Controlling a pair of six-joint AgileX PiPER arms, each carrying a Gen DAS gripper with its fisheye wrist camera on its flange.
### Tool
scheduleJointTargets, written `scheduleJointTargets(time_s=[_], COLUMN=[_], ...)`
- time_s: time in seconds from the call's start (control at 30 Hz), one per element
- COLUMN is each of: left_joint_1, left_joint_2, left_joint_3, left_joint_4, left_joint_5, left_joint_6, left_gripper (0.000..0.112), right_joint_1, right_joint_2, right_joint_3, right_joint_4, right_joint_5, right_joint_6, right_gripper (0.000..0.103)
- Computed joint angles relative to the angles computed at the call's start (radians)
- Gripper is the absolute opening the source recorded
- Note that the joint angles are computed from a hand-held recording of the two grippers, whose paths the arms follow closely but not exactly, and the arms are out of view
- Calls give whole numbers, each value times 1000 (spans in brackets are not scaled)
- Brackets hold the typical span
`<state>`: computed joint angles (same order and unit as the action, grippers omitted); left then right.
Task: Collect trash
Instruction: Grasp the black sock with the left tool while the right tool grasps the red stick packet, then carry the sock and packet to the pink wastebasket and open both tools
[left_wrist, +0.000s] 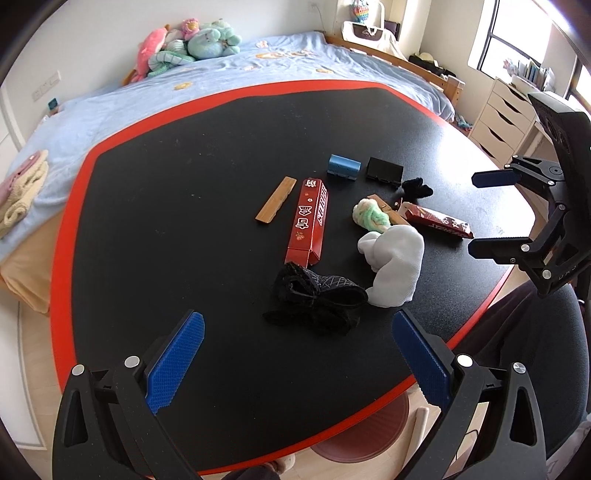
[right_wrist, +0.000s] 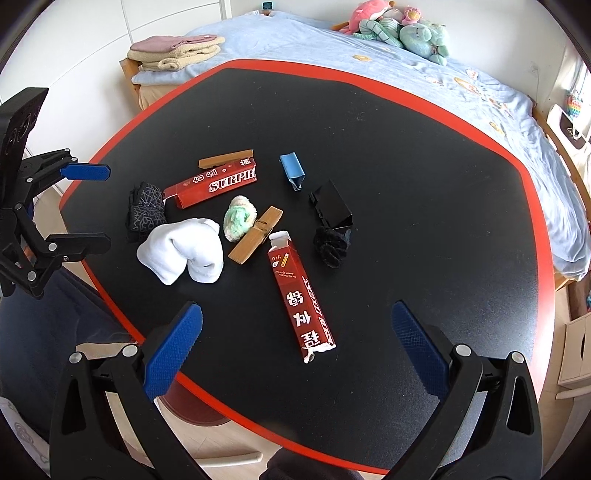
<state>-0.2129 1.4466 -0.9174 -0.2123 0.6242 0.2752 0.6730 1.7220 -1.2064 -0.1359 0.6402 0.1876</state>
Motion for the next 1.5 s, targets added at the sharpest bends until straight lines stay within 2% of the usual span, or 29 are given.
scheduleJointTargets(time_s=[0.17,0.27,0.47,0.53,0.63,0.7,0.73,0.8,0.83,1.07,1.3,1.5], left_joint_1=[17,26,34,33,34,38,40,38,36,34,37,-16], left_joint_2=[59,81,104,111,114,107,104,99,96,48,-71,-186], left_joint_3=[-20,-27,-27,-28,-25,-16,-13,-13,-12,10,60,101], left_joint_4=[-34,-53,-86,-92,-104,-121,-132,-128,-119,-108,-99,-32], left_joint_5=[-11,-18,-40,-40,-41,-47,-48,-42,-42,-37,-10,26], left_joint_6=[71,106,143,146,153,168,176,169,158,120,72,-41], left_gripper=[97,97,95,84,73,68,61,55,53,49,49,49], right_joint_1=[-23,-31,-40,-41,-40,-42,-42,-40,-38,-19,31,116], right_joint_2=[50,78,107,112,107,104,104,99,97,34,-83,-186], right_joint_3=[-33,-56,-75,-74,-60,-57,-58,-53,-50,7,77,138], right_joint_4=[39,55,71,75,75,72,71,62,53,27,15,-27], right_joint_5=[0,9,12,12,-3,-9,-11,-14,-14,-42,-57,-54], right_joint_6=[-68,-96,-121,-128,-127,-123,-121,-111,-103,-52,21,124], right_gripper=[99,87,70,63,52,38,34,18,15,15,15,15])
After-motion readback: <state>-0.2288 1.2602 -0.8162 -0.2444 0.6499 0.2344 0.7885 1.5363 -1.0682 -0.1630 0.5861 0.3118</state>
